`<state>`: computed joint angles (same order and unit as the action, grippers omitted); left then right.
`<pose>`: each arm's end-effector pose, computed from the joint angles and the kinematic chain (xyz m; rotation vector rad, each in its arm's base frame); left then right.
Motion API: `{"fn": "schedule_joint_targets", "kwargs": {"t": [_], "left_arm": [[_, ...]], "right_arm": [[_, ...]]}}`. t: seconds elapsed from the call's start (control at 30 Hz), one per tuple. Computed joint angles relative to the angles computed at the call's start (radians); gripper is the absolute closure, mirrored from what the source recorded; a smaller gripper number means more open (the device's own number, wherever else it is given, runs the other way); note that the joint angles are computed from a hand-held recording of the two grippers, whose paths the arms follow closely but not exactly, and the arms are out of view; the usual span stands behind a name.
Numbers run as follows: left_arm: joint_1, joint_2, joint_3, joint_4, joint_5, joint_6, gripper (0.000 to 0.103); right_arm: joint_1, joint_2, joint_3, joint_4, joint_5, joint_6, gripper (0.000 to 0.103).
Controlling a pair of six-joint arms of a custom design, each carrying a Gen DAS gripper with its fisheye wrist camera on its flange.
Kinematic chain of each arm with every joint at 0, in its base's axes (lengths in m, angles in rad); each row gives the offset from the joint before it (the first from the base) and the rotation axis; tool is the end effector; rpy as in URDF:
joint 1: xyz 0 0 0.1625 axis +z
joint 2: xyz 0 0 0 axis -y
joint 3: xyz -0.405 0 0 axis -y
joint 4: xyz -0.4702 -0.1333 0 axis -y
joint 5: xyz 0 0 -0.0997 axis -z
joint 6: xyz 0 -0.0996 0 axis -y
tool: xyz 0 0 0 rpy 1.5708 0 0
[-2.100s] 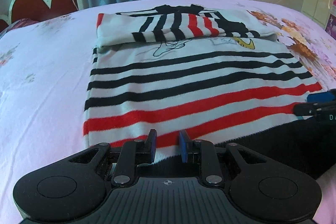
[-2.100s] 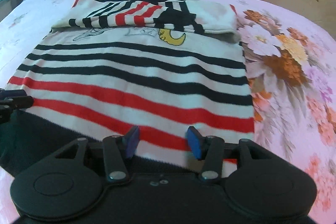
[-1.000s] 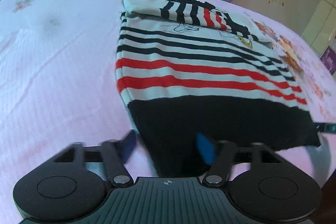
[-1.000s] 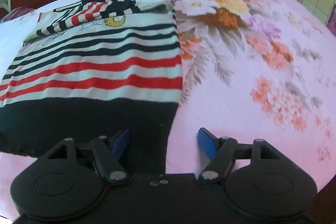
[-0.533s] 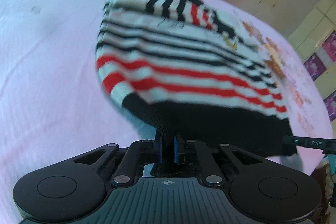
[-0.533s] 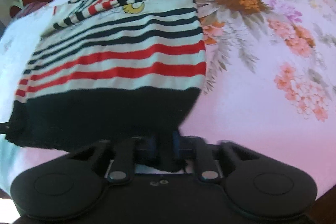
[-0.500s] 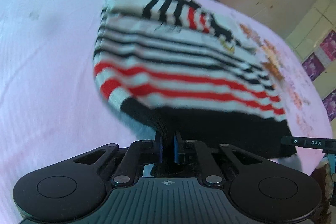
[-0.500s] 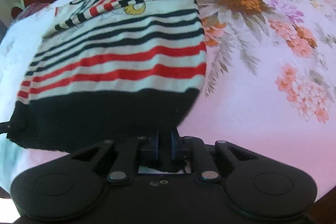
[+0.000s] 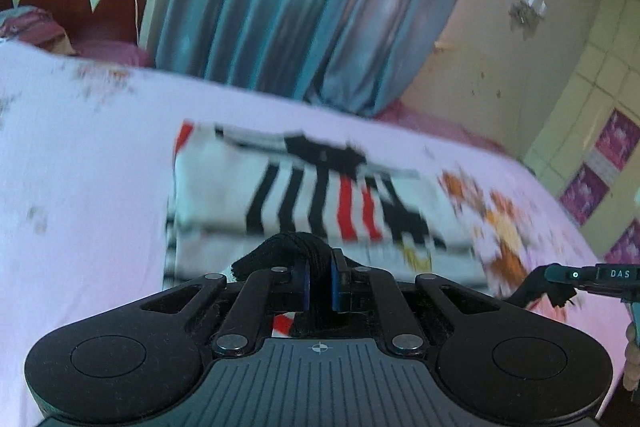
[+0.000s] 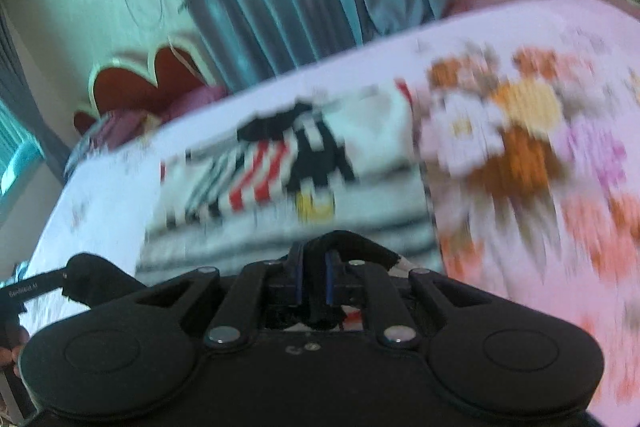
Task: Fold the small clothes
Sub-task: 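Close both grippers on the black hem and lift it off the bed, then carry the held hem over the sweater body toward the collar with both grippers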
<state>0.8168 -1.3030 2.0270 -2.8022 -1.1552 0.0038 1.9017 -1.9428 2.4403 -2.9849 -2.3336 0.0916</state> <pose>-0.2780 -0.5495 0.2104 0.8956 2.6644 -0.8940 0.1857 -0.3420 0.3507 -0.1755 -2.3152 1.2902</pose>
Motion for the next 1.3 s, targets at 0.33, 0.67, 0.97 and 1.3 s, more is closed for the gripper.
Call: {"fn": "schedule_joint_targets", "kwargs": {"t": [0.33,0.67,0.97,1.3], "left_arm": [[0.070,0.371,-0.378,-0.021,0.080,0.054,0.095],[0.116,0.549,-0.561,0.112,0.156,0.029,0.094],[0.112,0.508,-0.508,-0.048,0.154,0.183,0.011],[0.142,0.578,-0.582,0.040,0.147,0.204,0.013]], "right_arm": [[-0.219,0.276,-0.270,-0.124,0.140,-0.116,0.093],[-0.347,0.417,-0.416,-0.014,0.186,-0.077,0.080],[-0.362,0.418,-0.426,-0.088,0.214,-0.234,0.034],[-0.388,0.452,-0.453,-0.060,0.253,-0.328,0.040]]}}
